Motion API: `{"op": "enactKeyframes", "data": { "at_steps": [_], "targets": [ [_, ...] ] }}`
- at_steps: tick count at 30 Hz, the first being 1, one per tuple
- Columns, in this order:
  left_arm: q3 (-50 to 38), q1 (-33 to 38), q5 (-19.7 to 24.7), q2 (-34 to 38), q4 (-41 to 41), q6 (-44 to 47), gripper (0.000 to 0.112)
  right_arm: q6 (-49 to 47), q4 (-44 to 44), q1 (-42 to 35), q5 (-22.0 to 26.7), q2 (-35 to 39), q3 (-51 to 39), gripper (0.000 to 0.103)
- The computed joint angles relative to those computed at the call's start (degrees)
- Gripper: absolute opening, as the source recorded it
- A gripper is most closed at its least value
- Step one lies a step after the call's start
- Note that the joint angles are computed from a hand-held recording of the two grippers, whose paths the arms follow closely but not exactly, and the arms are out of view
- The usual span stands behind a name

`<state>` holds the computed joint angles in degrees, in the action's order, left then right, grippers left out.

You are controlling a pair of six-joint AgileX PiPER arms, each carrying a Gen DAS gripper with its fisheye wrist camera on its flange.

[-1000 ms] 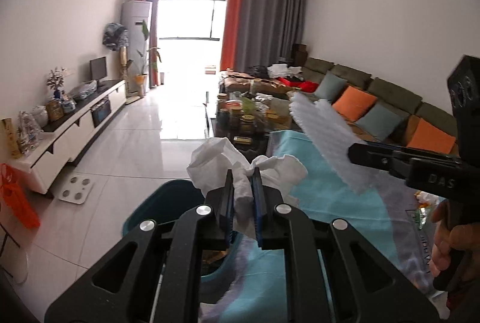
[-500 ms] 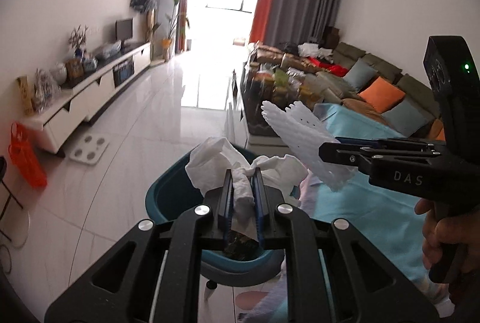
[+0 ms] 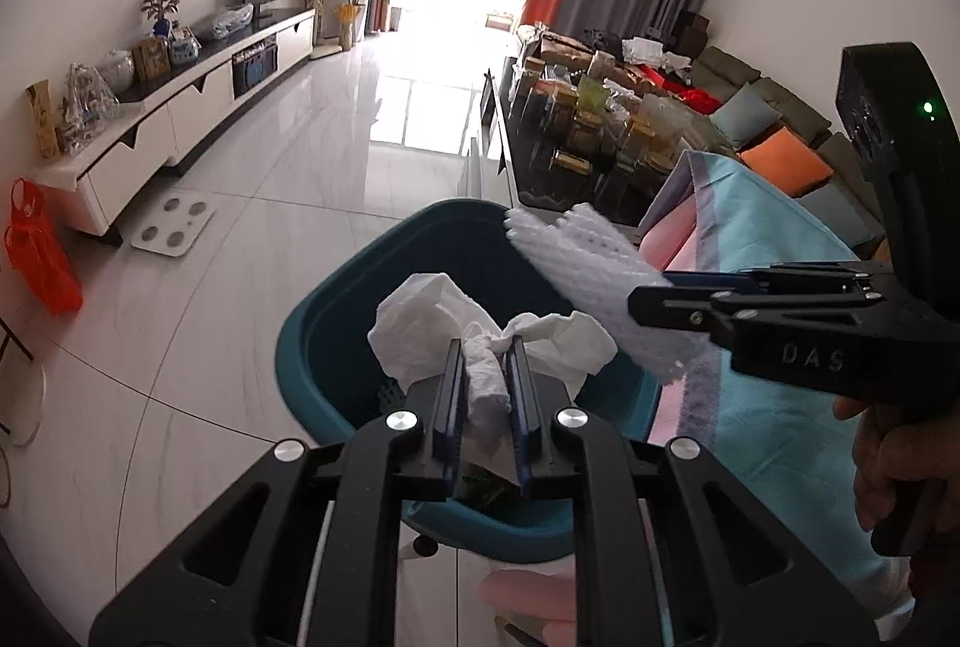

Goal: Collect trash
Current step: 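Carry the foam net and tissue over the teal bin with both tools, then open both tools to drop the foam net and tissue into the bin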

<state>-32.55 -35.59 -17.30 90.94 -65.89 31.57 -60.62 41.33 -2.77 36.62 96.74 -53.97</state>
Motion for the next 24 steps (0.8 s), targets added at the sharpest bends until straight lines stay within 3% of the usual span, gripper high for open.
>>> {"op": "enactKeyframes", "data": {
  "at_steps": [5, 13, 16, 18, 20, 22, 24],
  "targets": [
    [-3.28, 0.9, 0.55, 5.38, 3.74, -2.62, 0.014, 5.01, -3.84, 3.88, -1.52, 2.7, -2.07, 0.023],
    [-7.82, 1.79, 1.58, 10.58, -0.13, 2.27, 0.019, 8.71, -6.87, 5.98, -1.91, 5.13, -4.84, 0.029],
    [-9.03, 1.1, 0.56, 11.79, -4.43, 6.77, 0.025, 8.57, -6.34, 5.85, -1.61, 5.72, -5.49, 0.045],
    [-9.14, 0.55, -0.96, 11.88, -6.64, 8.16, 0.052, 7.44, -5.17, 5.41, -1.33, 5.48, -5.34, 0.045],
    [-8.74, 0.08, -1.83, 11.32, -7.46, 8.6, 0.054, 7.07, -4.38, 4.76, -0.84, 5.33, -5.56, 0.052],
    [-7.92, -0.32, -2.82, 10.32, -7.99, 8.61, 0.063, 4.95, -1.93, 3.54, 0.09, 4.47, -5.2, 0.066],
    [-7.0, -0.83, -3.92, 9.18, -7.32, 7.4, 0.076, 3.44, -0.47, 2.78, -0.07, 3.22, -4.59, 0.07]
  ]
}}
